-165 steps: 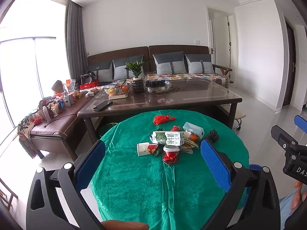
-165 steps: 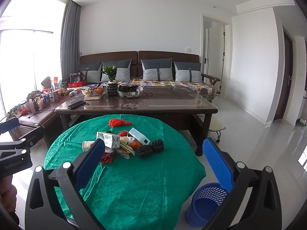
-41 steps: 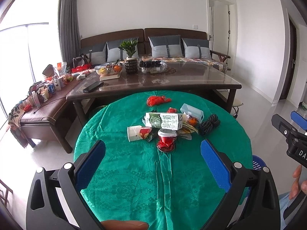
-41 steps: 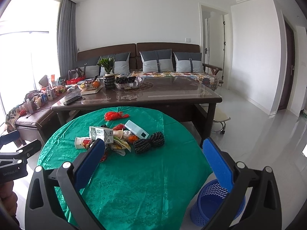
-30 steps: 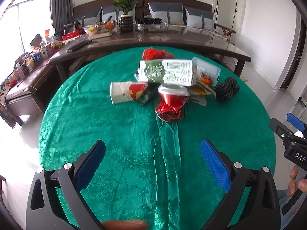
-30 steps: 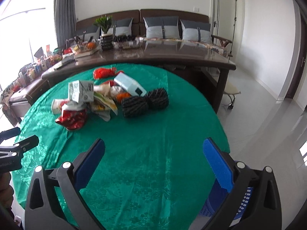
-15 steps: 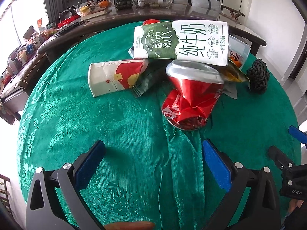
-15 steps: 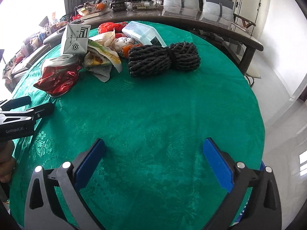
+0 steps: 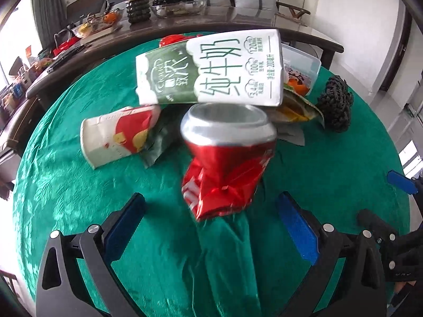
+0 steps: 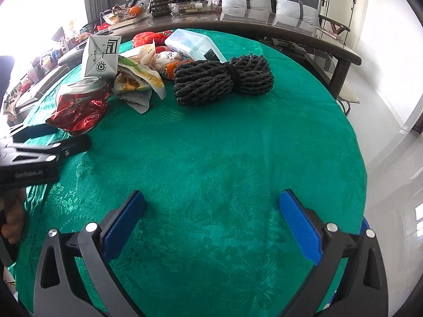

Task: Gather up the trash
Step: 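Grasp the crushed red can with the left tool while the right tool grasps the black rope bundle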

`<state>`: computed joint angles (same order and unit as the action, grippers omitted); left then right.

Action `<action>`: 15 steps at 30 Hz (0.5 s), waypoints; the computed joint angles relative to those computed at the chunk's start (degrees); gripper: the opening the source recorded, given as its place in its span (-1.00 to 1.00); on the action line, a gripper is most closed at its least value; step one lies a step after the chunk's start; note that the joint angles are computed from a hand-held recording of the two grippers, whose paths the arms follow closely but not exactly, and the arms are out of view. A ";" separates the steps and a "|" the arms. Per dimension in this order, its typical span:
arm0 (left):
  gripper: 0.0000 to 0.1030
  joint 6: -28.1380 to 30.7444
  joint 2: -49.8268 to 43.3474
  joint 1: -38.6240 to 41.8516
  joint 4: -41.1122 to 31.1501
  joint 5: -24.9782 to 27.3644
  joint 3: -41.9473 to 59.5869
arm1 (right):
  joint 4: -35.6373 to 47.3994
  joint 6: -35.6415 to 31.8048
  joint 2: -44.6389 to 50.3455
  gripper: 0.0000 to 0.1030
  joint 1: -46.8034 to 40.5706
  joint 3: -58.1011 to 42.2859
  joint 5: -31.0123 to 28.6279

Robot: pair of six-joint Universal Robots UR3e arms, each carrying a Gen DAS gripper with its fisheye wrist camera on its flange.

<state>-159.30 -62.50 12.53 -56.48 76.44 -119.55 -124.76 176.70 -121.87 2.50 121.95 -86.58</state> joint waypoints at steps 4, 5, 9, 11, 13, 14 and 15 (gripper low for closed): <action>0.92 -0.60 -5.84 -1.52 2.24 -1.05 3.08 | 0.01 0.01 0.00 0.91 0.02 0.01 0.02; 0.87 -0.68 -6.05 -1.56 2.63 -1.28 3.02 | 0.02 0.01 0.01 0.91 0.00 -0.02 0.06; 0.18 1.10 -3.45 -0.27 4.20 -3.33 0.79 | 2.04 -1.67 -1.41 0.91 -2.68 -0.16 2.83; 0.05 2.55 -0.98 1.73 1.87 -5.75 -0.18 | 2.47 0.13 -2.24 0.91 -6.16 -0.28 5.67; 0.05 4.76 2.23 4.77 -1.44 -8.32 -1.25 | 1.67 3.53 -0.79 0.91 -9.13 -1.66 8.51; 0.05 5.78 4.25 6.24 -3.63 -9.29 -1.68 | 0.28 5.22 1.01 0.91 -9.84 -2.72 9.77; 0.05 6.86 6.52 7.77 -6.04 -10.25 -2.22 | -1.25 7.49 3.81 0.91 -9.82 -4.59 10.54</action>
<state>-152.44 -55.98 20.30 -62.52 66.19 -121.78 -126.01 184.19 -118.06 -7.31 117.37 -76.05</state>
